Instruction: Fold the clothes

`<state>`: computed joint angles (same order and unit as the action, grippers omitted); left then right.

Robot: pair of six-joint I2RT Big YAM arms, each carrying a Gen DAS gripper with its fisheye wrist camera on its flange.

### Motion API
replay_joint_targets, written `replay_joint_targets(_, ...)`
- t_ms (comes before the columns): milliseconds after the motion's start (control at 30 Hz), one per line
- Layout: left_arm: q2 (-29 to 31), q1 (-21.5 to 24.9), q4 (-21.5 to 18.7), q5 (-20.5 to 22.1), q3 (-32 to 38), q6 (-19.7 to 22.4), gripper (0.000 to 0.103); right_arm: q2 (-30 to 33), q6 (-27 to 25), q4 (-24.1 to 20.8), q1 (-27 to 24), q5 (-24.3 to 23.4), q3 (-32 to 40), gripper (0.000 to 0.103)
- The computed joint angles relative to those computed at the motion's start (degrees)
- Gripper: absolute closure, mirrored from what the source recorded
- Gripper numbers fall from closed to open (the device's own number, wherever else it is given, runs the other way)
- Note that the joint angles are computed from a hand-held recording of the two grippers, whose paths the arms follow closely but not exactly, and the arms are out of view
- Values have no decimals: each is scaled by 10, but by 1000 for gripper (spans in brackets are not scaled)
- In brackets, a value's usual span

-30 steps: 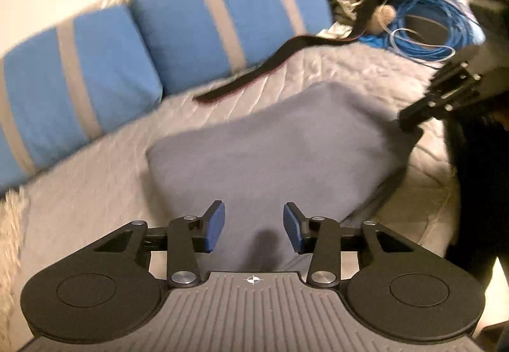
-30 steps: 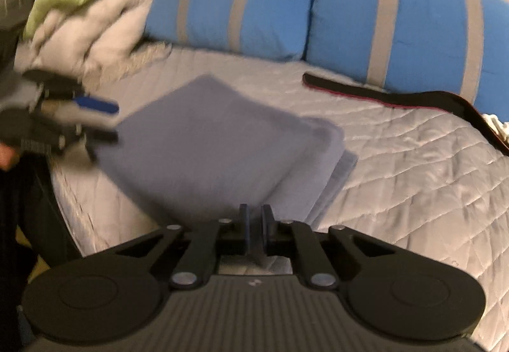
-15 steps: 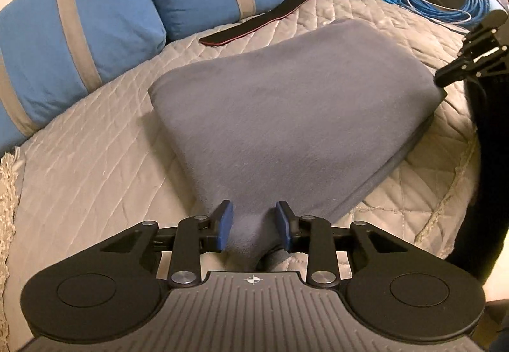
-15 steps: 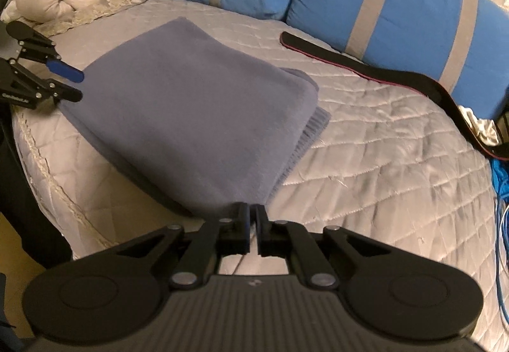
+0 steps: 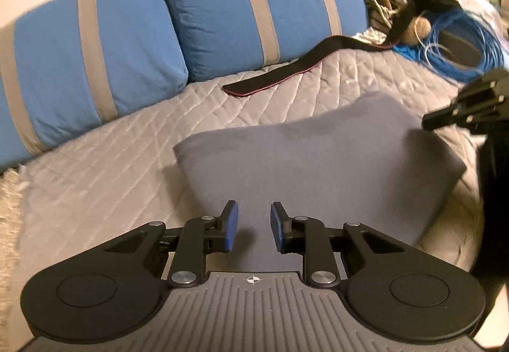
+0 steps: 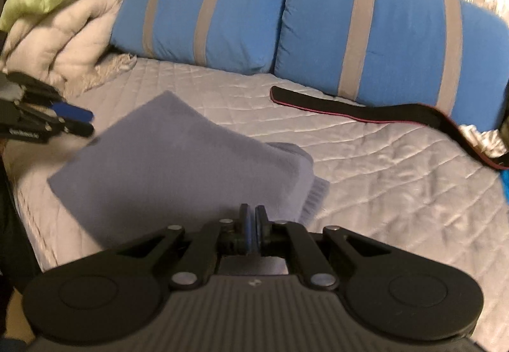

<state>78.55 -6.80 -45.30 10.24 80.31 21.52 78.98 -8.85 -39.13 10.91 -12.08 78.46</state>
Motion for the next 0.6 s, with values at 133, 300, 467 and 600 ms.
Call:
replay_joint_targets(133, 44, 12, -25, 6, 29, -40, 86, 23, 19, -14, -9, -8, 9, 85)
replay_joint_targets(300, 55, 24, -43, -5, 40, -48, 86, 19, 22, -21, -15, 1, 8, 87)
replay_joint_targets(467, 56, 35, -36, -13, 66, -61, 88, 7, 28, -12, -15, 29, 12, 89)
replay_joint_targets(600, 81, 28, -21, 5, 98, -66, 88, 26, 43, 11, -12, 20, 35, 91)
